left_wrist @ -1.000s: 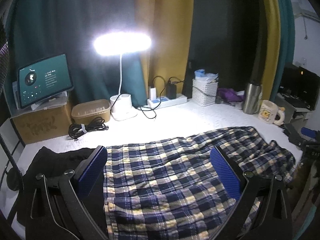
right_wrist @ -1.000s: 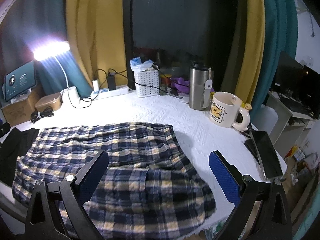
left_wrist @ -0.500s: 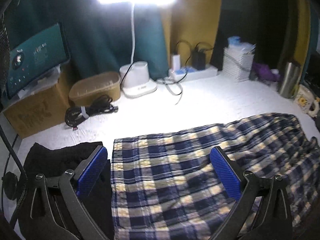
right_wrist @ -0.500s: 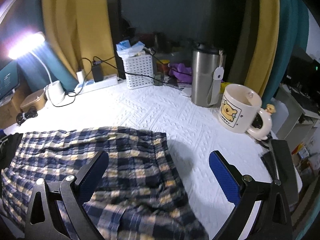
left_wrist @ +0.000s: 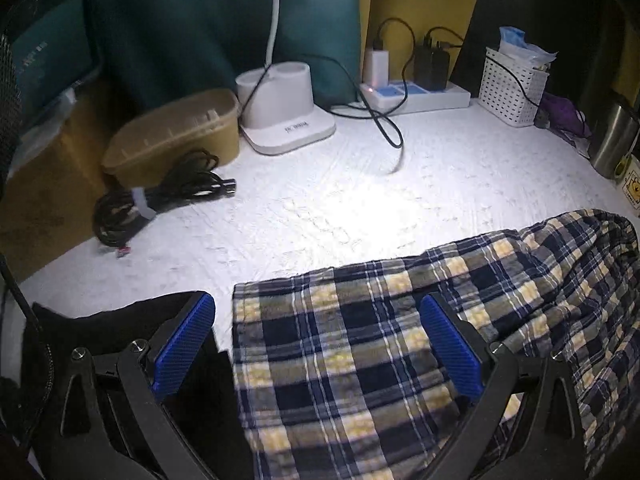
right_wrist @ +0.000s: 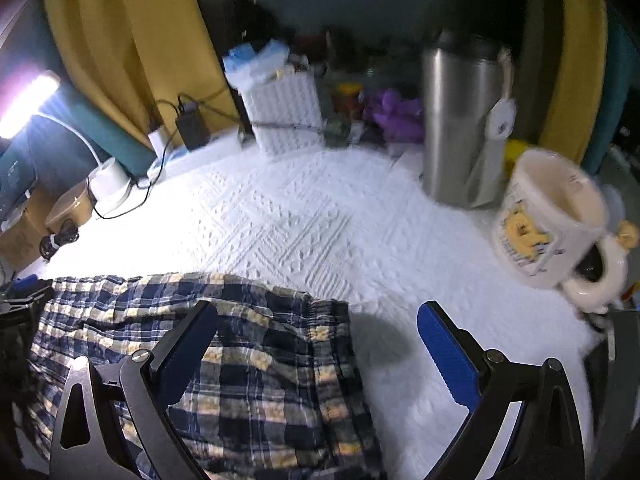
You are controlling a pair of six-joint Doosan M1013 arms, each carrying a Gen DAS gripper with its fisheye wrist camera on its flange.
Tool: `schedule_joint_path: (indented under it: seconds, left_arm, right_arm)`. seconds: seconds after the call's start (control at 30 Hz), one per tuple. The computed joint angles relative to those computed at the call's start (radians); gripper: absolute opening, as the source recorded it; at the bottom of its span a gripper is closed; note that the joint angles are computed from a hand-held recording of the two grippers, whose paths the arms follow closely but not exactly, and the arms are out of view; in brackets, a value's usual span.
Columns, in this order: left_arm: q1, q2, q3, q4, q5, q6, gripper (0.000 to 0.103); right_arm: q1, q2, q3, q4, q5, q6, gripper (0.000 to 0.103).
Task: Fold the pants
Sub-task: 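Grasp the plaid pants hem with the left gripper while the right gripper grasps the other hem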
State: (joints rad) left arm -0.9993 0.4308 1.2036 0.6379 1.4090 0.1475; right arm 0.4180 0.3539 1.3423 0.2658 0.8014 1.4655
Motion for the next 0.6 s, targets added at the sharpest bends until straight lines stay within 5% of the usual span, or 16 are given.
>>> schedule_joint_path:
  seconds: [0.07, 0.13, 0.3, 0.33, 0.4, 0.53, 0.6]
  left_arm:
    - [0.013, -0.001, 0.010, -0.019, -0.015, 0.010, 0.099]
    - [0.024, -0.001, 0.019, -0.044, -0.035, 0.028, 0.090]
    - [0.028, 0.007, 0.027, -0.065, -0.044, 0.046, 0.090]
    - [0.025, 0.008, 0.028, -0.060, -0.043, 0.042, 0.089]
    - [0.020, 0.006, 0.033, -0.041, -0.049, 0.035, 0.076]
    - [0.013, 0.005, 0.032, -0.032, -0.094, 0.069, 0.008]
    - [0.012, 0.010, 0.024, -0.028, -0.095, 0.074, 0.002]
  right_arm:
    - [0.002, 0.030, -0.024, -0.001, 0.046, 0.000, 0.078]
    - [0.007, 0.048, -0.035, 0.002, 0.073, -0.005, 0.071]
    - [0.021, 0.054, -0.034, -0.018, 0.066, -0.041, 0.051]
    - [0.021, 0.055, -0.034, -0.007, 0.069, -0.056, 0.035]
    - [0.020, 0.053, -0.033, 0.006, 0.075, -0.086, 0.027]
    - [0.031, 0.035, -0.024, -0.045, 0.045, -0.099, 0.025]
    - [0.036, 0.027, -0.027, -0.079, 0.022, -0.093, 0.025]
